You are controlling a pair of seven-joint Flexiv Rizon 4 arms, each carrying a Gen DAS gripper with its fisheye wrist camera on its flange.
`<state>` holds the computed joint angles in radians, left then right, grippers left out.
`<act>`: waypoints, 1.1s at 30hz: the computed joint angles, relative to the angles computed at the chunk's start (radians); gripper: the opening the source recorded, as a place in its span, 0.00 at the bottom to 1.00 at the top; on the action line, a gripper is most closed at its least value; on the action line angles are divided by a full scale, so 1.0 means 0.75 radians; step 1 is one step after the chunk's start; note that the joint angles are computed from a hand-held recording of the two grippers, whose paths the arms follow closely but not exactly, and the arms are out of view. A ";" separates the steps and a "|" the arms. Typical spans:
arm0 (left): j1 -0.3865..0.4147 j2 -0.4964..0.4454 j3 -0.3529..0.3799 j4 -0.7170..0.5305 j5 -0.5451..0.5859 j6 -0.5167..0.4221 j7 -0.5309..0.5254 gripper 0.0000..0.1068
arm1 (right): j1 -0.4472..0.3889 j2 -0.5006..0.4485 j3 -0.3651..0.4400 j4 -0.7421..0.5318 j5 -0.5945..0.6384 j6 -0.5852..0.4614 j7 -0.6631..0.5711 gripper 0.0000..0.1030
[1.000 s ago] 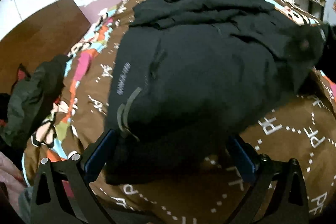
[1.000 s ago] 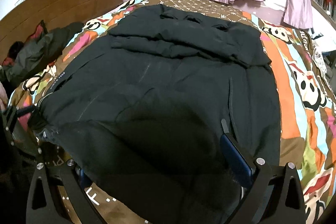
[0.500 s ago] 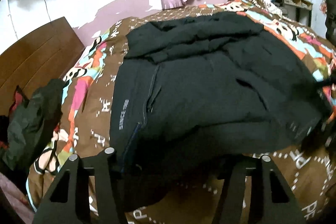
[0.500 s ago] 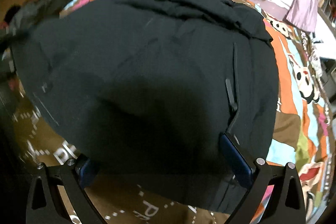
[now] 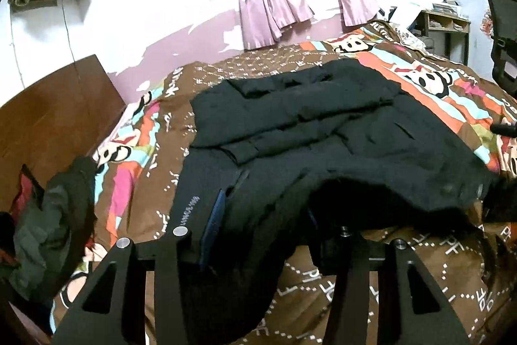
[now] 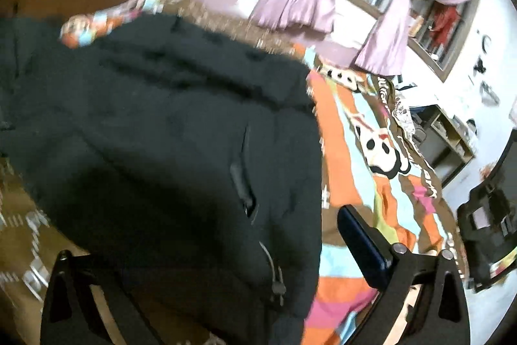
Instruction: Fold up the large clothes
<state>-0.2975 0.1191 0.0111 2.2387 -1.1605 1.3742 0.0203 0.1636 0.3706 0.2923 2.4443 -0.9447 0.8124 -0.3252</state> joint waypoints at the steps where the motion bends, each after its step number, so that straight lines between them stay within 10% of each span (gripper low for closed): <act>1: 0.002 -0.002 0.000 -0.010 -0.002 -0.001 -0.002 0.40 | -0.013 0.019 -0.024 0.007 -0.018 0.058 0.018 0.79; 10: 0.092 0.000 0.027 -0.087 0.169 -0.185 -0.202 0.29 | -0.147 0.013 -0.076 -0.038 0.024 0.446 0.020 0.39; 17: 0.043 0.056 0.031 -0.031 0.041 -0.131 -0.066 0.11 | -0.216 0.027 -0.011 -0.032 -0.090 0.504 0.096 0.14; 27: -0.008 0.207 0.070 0.010 -0.282 -0.146 0.180 0.06 | -0.248 0.198 0.024 0.013 -0.177 0.581 0.152 0.11; 33: 0.092 0.323 0.171 0.001 -0.011 -0.437 -0.016 0.05 | -0.144 0.320 0.064 0.006 0.055 0.498 -0.069 0.10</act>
